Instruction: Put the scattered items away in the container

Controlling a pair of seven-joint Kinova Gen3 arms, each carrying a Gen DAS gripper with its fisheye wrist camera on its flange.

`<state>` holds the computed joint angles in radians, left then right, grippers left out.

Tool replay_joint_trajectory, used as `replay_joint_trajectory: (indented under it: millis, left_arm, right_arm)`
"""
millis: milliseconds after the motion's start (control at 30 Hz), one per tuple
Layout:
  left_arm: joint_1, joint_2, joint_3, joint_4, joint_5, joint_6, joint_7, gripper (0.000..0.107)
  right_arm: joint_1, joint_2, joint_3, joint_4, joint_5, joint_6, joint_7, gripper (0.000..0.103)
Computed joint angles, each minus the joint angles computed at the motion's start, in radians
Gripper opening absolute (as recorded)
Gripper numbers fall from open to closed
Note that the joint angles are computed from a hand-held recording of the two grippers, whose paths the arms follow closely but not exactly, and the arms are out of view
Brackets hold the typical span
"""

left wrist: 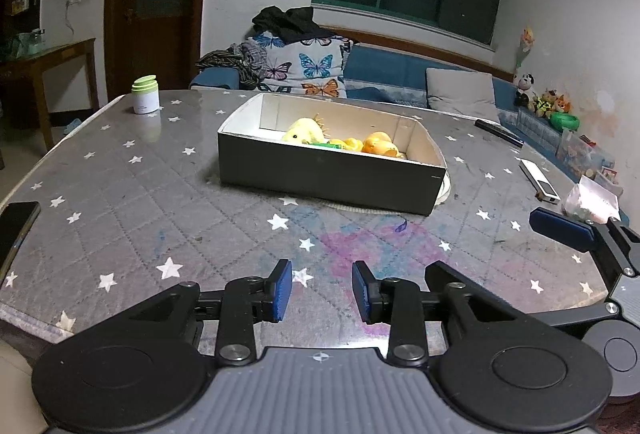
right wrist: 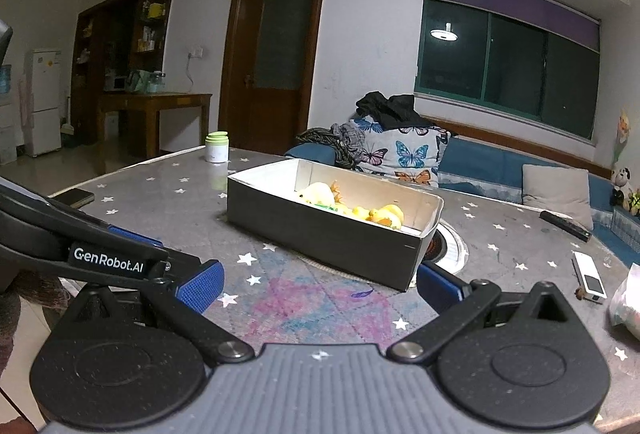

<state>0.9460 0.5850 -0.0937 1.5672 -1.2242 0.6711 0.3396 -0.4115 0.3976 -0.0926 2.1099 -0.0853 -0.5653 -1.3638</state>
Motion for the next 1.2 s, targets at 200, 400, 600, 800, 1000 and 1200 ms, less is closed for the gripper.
replay_joint_trajectory:
  millis: [200, 400, 600, 800, 1000, 1200]
  left_arm:
    - [0.049, 0.017, -0.019, 0.006, -0.074, 0.066, 0.080, 0.036]
    - [0.023, 0.013, 0.021, 0.015, -0.113, 0.077, 0.137, 0.034]
    - [0.013, 0.020, 0.039, 0.003, -0.113, 0.098, 0.135, 0.034]
    - [0.010, 0.026, 0.041, -0.011, -0.091, 0.112, 0.112, 0.034]
    - [-0.001, 0.035, 0.037, -0.029, -0.054, 0.111, 0.077, 0.034]
    - [-0.018, 0.044, 0.024, -0.045, -0.007, 0.087, 0.029, 0.034]
  right_arm:
    - [0.000, -0.004, 0.002, 0.013, -0.003, -0.019, 0.008, 0.103]
    - [0.022, -0.004, -0.012, 0.016, 0.030, -0.031, -0.017, 0.103]
    - [0.032, 0.004, -0.017, 0.005, 0.051, -0.022, -0.038, 0.103]
    - [0.041, 0.011, -0.021, -0.008, 0.077, -0.006, -0.053, 0.103]
    - [0.050, 0.019, -0.027, -0.031, 0.101, 0.024, -0.070, 0.103]
    - [0.059, 0.038, -0.035, -0.071, 0.122, 0.071, -0.093, 0.103]
